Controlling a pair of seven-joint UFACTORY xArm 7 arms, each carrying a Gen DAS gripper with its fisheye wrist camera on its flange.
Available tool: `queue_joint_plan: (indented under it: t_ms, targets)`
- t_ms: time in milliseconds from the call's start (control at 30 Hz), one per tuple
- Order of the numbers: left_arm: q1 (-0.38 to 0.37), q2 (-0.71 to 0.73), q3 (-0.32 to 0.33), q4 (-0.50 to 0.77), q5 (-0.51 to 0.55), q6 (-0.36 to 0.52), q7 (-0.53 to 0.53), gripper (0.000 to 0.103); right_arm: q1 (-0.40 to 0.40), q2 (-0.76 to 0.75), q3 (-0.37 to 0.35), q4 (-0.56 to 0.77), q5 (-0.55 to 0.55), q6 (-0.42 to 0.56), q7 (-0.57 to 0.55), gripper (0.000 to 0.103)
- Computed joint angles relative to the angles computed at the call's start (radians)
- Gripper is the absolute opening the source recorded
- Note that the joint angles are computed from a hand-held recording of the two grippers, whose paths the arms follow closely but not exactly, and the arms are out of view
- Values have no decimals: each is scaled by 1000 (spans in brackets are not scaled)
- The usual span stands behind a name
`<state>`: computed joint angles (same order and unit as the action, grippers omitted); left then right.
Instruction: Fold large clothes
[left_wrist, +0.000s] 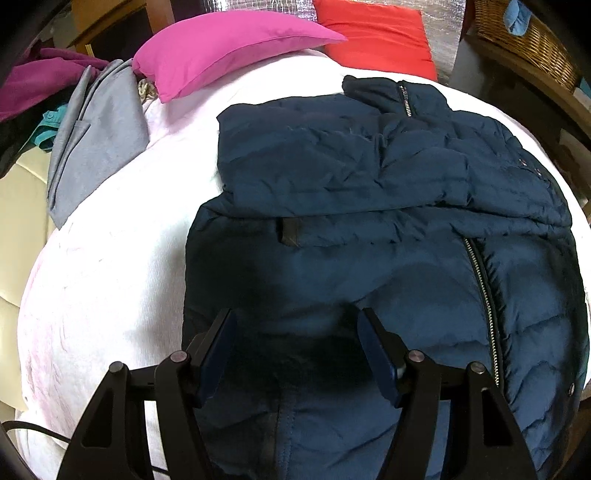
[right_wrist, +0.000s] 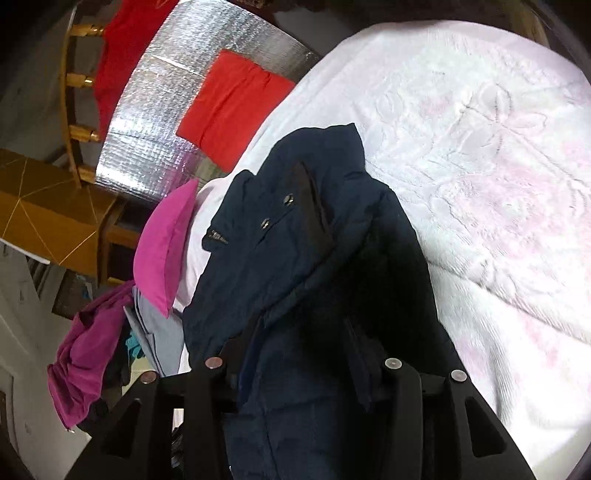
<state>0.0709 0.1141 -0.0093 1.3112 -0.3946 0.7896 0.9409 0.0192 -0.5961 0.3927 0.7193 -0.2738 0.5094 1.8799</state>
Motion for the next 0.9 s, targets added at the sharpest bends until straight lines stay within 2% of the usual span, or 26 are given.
queue_joint_plan:
  t_ms: [100, 333, 433, 500, 567, 633, 767, 900]
  targets:
    - [4, 0, 2, 10, -25, 8, -29, 69, 24, -9, 3, 34, 7, 55, -20, 48]
    - [26, 66, -13, 136, -136, 172, -131, 69, 68, -9, 2, 155, 17, 242, -78, 53]
    - [26, 83, -19, 157, -144, 188, -157, 69, 75, -14, -12, 149, 22, 234, -82, 55]
    - [29, 101, -25, 182, -175, 200, -186, 69, 76, -22, -30, 107, 29, 182, -81, 63]
    - [32, 121, -32, 205, -210, 211, -229, 74, 74, -31, -47, 56, 38, 118, -85, 63]
    - [25, 141, -42, 221, -216, 209, -261, 75, 56, -39, -54, -5, 41, 25, -74, 63]
    - [16, 157, -51, 222, -214, 140, -293, 75, -9, -4, -82, -127, 57, -225, -64, 63]
    - [30, 225, -56, 305, -210, 185, -368, 77, -51, 60, -98, -180, 107, -386, -102, 64]
